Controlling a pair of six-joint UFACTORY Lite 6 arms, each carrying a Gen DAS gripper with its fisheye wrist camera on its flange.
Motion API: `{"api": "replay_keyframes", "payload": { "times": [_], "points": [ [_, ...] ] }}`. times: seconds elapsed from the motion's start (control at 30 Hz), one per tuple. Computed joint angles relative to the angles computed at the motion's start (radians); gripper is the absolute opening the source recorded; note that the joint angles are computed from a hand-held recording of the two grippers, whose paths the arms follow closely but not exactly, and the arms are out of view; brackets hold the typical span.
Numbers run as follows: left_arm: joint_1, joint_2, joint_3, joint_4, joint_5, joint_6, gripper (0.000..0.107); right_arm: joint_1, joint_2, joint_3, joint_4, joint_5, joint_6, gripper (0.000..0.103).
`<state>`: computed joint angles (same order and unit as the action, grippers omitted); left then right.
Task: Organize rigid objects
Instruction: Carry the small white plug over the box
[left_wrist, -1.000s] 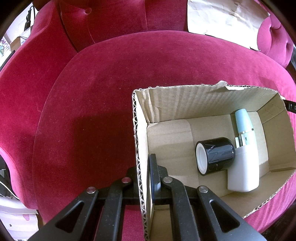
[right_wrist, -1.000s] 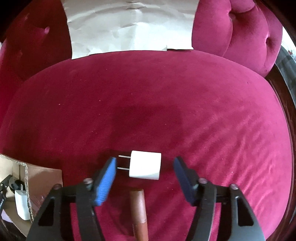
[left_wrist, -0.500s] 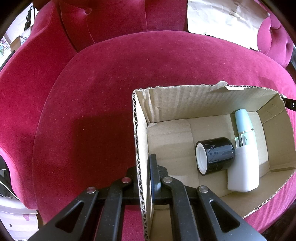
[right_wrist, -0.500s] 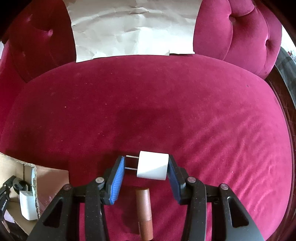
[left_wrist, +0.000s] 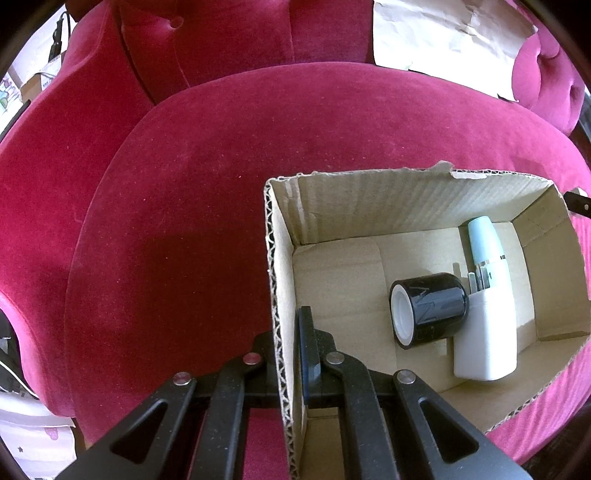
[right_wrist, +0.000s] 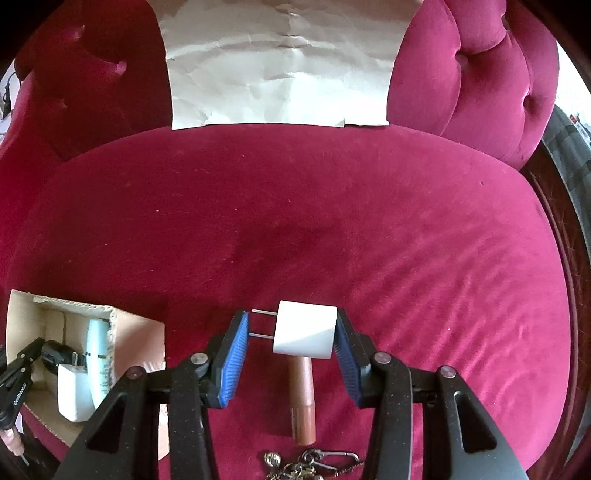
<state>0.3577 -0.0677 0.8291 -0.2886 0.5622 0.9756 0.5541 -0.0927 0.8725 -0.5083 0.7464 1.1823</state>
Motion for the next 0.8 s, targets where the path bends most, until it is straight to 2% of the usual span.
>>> {"api": "replay_keyframes", "payload": {
  "times": [0.43, 0.8],
  "points": [
    [0.006, 0.011, 0.012, -0.013, 0.012, 0.002, 0.004, 0.1, -0.03, 0.097, -0.006, 0.149, 0.032, 0.048],
    [0.025, 0.016, 0.017, -0.028, 0.018, 0.031, 0.004, 0.254, 0.042, 0.244, -0.003, 0.242, 0.085, 0.048]
  ]
}}
